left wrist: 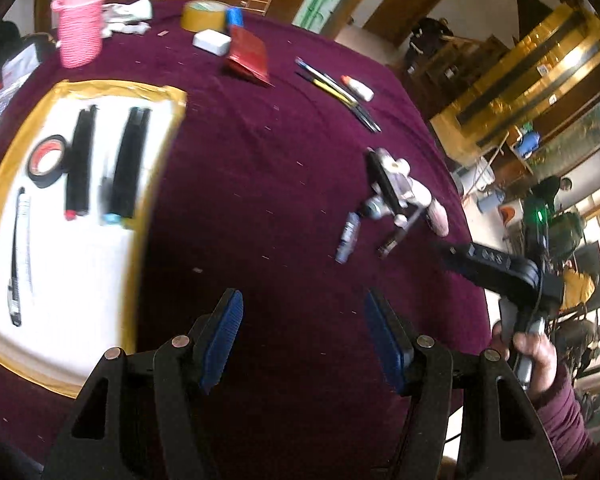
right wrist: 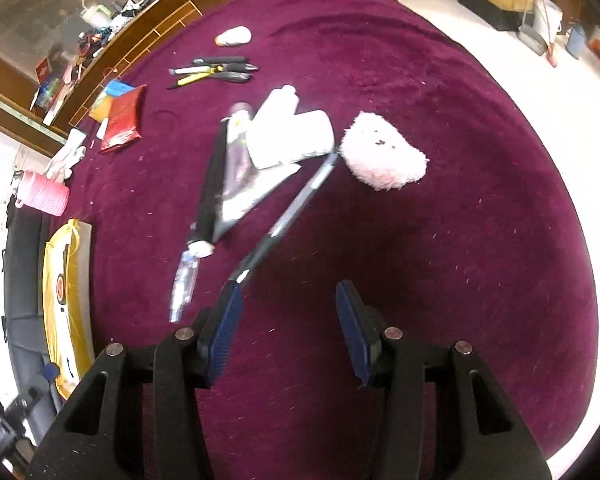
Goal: Organize objects
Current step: 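Grasp a black marker with the left tool while right reaches toward the pink puff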
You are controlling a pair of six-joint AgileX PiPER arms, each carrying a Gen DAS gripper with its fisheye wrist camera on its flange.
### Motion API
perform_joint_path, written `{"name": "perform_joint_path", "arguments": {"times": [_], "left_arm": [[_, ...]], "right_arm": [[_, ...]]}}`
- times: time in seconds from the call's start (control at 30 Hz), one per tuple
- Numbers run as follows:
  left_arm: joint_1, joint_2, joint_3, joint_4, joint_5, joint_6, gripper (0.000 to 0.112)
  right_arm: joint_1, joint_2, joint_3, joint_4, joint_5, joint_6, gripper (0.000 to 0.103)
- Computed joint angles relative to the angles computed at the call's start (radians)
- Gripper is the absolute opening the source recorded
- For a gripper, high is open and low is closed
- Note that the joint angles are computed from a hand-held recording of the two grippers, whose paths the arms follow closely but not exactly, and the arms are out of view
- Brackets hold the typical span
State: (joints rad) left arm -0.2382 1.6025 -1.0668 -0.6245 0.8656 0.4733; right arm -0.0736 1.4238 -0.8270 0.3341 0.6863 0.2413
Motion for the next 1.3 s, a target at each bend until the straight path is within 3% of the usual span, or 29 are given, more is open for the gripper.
{"name": "perform_joint_path", "arguments": {"times": [0.17,0.43,0.67,0.8,0.97,1.03,1.17,1.3], "left_arm": [[-0.091,-0.012,0.026,0.035,-0.056,-0.107,0.057],[-0.181,0.017,0.034,0.065,-0.128,-0.24,0.057],[-0.214,0.009,0.068,0.088,-0.163,-0.316,0.057],[-0.208,-0.001,0.088,0.092,-0.176,-0.35,0.057],[-0.213,-0.005,0.093,0.098,-0.189,-0.374,0.057],[-0.218,-0.002,0.089,0.097,-0.192,-0.378,0.057],[-0.243,0.034,0.044,0.106,-0.186,-0.385,0.057],[-0.314,0.105,-0.071,0.186,-0.231,-0.406,0.057]], "right_arm": [[-0.068,0.037,-0.028,0.077,-0.006,-0.14,0.047],[-0.119,0.125,-0.163,-0.026,-0.019,-0.276,0.047],[-0.202,0.341,-0.365,0.146,0.055,-0.469,0.047],[-0.23,0.477,-0.474,0.248,0.178,-0.548,0.047],[-0.249,0.505,-0.461,0.46,0.436,-0.789,0.049],[-0.242,0.461,-0.422,0.455,0.426,-0.806,0.049],[-0.248,0.382,-0.355,0.381,0.309,-0.729,0.049],[-0.317,0.329,-0.286,0.413,0.289,-0.744,0.049]]}}
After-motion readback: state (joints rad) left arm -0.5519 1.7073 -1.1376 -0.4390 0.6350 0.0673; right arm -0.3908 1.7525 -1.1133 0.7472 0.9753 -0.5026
